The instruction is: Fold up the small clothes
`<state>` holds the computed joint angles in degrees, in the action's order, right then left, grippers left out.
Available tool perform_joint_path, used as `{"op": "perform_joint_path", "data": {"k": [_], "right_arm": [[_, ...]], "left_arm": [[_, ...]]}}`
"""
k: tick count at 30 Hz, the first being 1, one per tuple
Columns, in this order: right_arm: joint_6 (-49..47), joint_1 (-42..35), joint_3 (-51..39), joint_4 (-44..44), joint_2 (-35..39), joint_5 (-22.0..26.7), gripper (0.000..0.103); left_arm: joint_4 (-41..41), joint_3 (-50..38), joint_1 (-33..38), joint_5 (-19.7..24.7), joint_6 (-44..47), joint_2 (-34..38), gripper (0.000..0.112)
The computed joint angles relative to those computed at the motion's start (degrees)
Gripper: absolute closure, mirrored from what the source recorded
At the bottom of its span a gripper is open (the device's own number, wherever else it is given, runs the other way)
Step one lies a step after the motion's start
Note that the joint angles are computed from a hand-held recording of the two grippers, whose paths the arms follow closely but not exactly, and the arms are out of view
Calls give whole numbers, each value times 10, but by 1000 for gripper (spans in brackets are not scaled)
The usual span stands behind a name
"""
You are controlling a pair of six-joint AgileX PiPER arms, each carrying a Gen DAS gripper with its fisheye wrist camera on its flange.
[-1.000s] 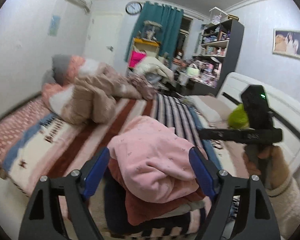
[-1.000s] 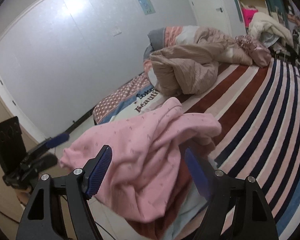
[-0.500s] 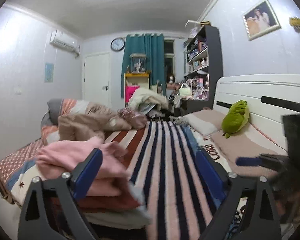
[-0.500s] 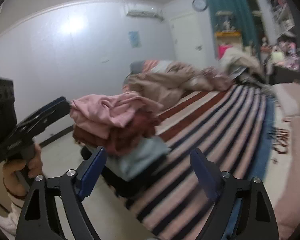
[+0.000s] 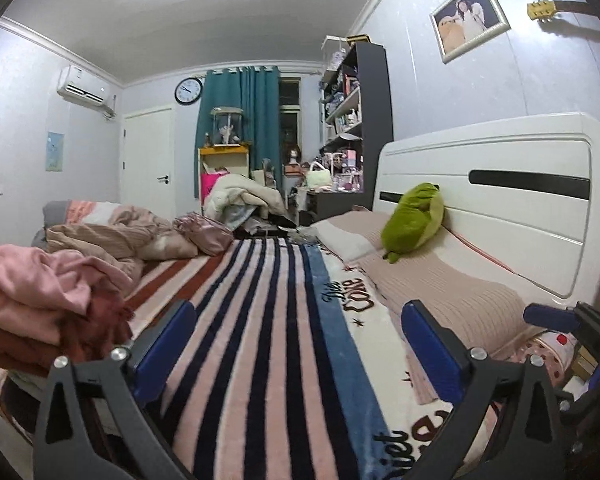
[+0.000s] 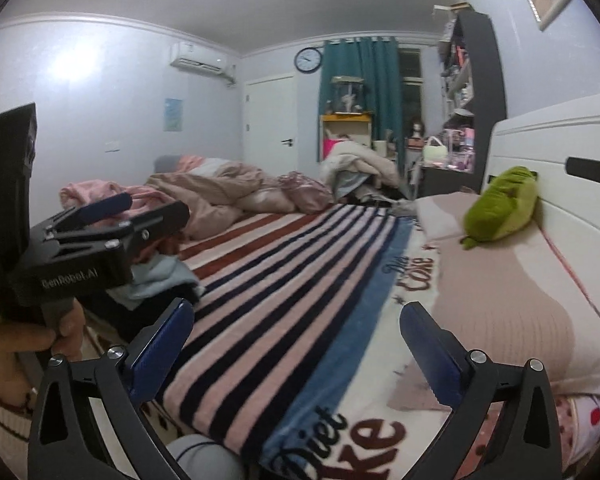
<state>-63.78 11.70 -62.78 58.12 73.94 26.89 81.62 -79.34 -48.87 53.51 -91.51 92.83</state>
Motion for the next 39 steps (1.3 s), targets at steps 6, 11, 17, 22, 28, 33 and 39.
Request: {"op": "perform_joint_path", "data": {"k": [6, 11, 17, 22, 28, 33, 39], "right_arm": [[-25, -26, 3, 24, -5, 15, 0], [-45, -39, 6, 42, -5, 27, 0], [6, -12, -1, 5, -8, 12, 0], [20, -5, -8, -2, -7, 13, 0], [22, -1, -8, -2, -7, 10, 0], [11, -5, -7, 8, -6, 13, 0], [12, -5, -6, 8, -5, 13, 0]], "left_arm": [[-12, -14, -5, -2, 6, 15, 10], [-16, -14, 0, -4, 8, 17, 10], [-16, -5, 6, -7, 5, 10, 10], [-19, -6, 11, -7, 8, 8, 10], [-19, -3, 10, -5, 7, 5, 10], [-18, -1, 11, -3, 6, 4, 10], [-23, 2, 15, -7, 9, 1, 10]]}}
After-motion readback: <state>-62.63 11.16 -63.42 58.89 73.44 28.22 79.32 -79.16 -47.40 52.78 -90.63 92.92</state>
